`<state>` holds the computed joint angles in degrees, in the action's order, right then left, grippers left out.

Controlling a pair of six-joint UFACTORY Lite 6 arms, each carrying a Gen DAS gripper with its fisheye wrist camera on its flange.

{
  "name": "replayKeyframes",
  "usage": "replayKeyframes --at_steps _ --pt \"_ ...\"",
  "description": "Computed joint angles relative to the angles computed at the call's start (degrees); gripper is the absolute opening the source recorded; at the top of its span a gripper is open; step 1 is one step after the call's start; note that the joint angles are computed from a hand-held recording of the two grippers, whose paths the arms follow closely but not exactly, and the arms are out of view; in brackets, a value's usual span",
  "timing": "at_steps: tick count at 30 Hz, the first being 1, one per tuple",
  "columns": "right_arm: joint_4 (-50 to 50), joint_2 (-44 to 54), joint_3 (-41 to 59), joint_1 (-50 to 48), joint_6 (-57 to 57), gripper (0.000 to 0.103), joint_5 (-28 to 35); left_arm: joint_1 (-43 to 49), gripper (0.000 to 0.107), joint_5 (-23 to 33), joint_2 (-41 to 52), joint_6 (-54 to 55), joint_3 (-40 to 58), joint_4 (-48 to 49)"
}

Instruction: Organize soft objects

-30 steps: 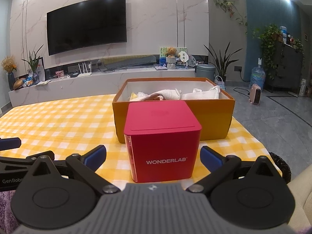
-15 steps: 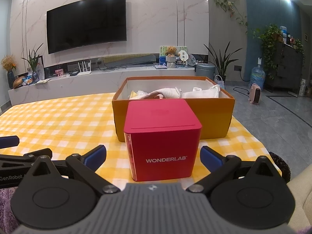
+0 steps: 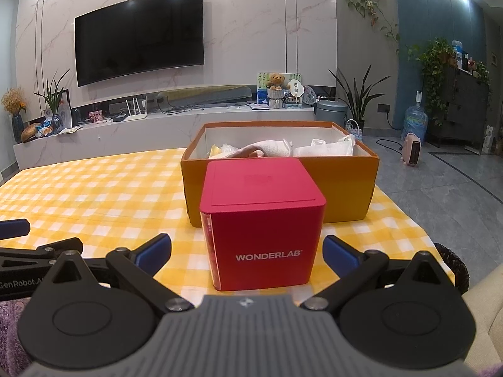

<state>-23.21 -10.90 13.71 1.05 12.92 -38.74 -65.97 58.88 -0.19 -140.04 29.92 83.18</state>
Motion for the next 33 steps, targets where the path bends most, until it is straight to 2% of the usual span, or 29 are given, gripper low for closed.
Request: replayKeyframes --at_steps 33 --pt "-0.04 0.64 0.18 0.21 0.17 0.1 -0.08 0.14 0.103 0.09 0.38 -0.01 0.25 -0.17"
